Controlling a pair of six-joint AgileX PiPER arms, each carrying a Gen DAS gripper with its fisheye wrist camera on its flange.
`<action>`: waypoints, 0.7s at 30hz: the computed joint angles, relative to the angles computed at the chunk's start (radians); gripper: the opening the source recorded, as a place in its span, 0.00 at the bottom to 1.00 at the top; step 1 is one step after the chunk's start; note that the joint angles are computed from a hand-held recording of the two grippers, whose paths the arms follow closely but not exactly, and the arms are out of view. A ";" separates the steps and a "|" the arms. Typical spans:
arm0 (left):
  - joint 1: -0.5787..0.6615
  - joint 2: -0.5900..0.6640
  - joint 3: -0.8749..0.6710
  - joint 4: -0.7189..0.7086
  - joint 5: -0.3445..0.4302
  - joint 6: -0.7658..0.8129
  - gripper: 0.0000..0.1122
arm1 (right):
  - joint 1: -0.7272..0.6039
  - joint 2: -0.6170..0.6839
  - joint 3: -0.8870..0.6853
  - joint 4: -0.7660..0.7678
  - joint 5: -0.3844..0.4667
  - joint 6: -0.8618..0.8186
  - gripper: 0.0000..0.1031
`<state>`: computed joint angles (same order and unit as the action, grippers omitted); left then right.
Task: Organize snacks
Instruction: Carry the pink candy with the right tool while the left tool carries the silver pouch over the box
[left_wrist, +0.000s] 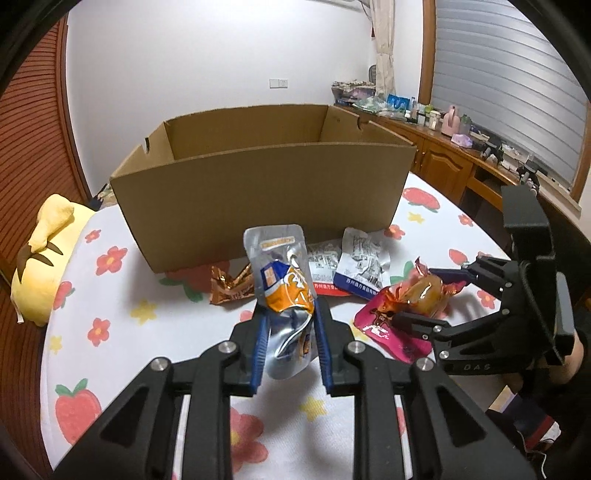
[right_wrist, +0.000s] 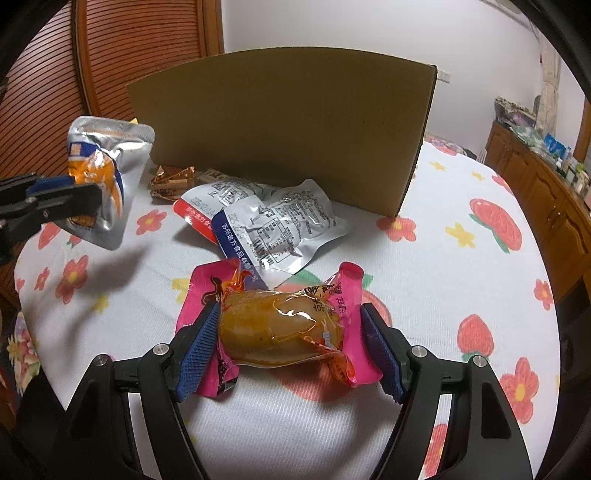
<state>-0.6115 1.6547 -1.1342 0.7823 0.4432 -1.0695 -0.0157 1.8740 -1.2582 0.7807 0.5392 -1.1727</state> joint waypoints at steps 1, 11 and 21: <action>-0.002 -0.005 -0.001 0.002 0.004 -0.003 0.19 | 0.000 -0.004 0.007 0.008 -0.006 -0.010 0.74; -0.016 -0.029 -0.004 0.029 0.023 -0.024 0.19 | -0.001 -0.046 0.085 0.170 -0.072 -0.168 0.73; -0.026 -0.042 -0.030 0.041 0.044 -0.019 0.19 | -0.021 -0.082 0.151 0.456 -0.086 -0.429 0.73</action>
